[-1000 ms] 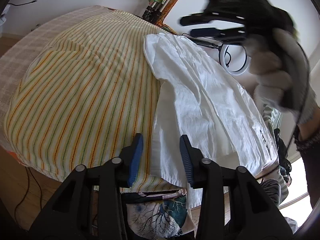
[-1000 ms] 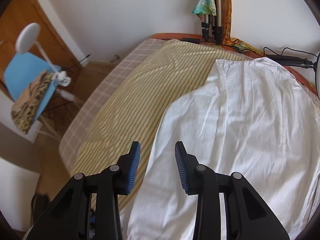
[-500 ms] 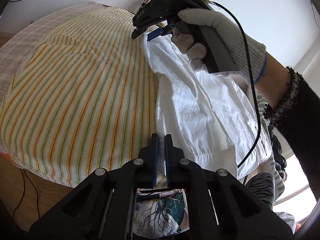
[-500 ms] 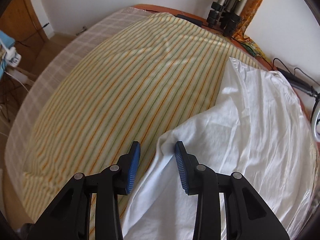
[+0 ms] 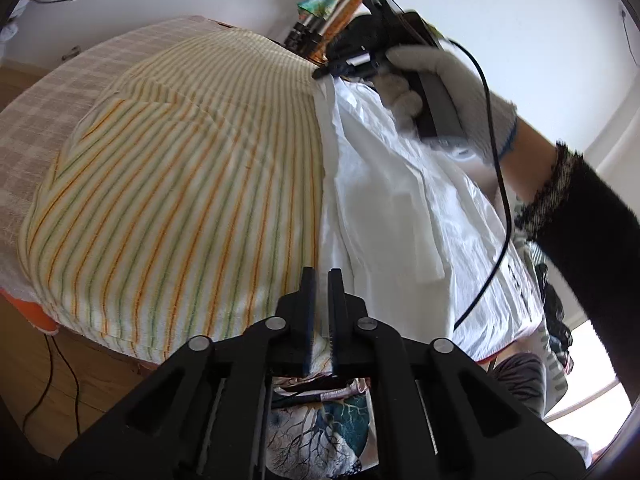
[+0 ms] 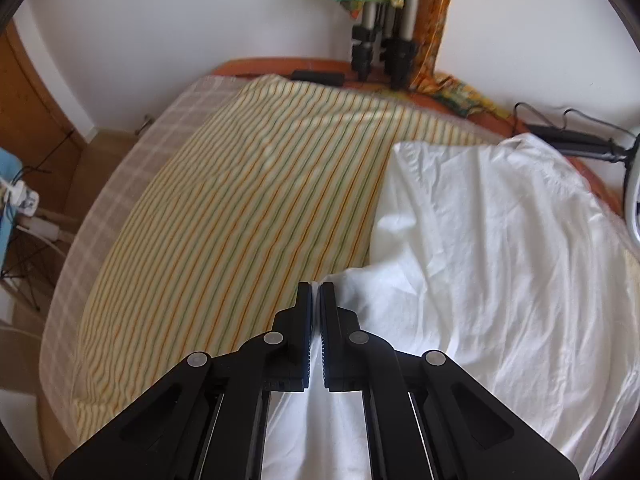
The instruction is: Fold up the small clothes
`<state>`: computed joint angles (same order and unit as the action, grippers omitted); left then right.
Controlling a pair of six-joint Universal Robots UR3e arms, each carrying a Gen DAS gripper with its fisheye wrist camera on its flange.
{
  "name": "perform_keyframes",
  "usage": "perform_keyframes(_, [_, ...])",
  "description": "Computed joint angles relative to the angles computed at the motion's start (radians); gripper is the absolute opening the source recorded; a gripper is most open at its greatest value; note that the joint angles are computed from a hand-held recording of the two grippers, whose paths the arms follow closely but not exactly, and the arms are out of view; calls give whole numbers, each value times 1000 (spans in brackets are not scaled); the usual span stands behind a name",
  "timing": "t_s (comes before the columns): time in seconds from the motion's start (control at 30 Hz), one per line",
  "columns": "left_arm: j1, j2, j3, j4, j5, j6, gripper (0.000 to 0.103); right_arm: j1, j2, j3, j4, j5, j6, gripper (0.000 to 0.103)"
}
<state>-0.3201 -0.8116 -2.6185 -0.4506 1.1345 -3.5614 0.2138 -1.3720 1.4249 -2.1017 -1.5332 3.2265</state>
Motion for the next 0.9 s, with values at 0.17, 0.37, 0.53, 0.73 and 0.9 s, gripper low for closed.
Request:
perform_keyframes(0.17, [-27,-61,22,28,-33,1,52,0,2,20,-12,16,-13,3])
perform_keyframes(0.37, [-353,-380,210,144,360,-26,3,-35,-42,46,-7,88,-46,3])
perform_keyframes(0.53, [-249,-261,157,106,224,-24,0,-128,-131,112,-1,202,-89,3])
perform_keyframes(0.73, [-279,-209,211,55,221,-41,0,-337,-299,221,74,409,-195,3])
perform_keyframes(0.9, [-432,-378,369,80,332,-71,0,-496,-415,282,188,492,-341,3])
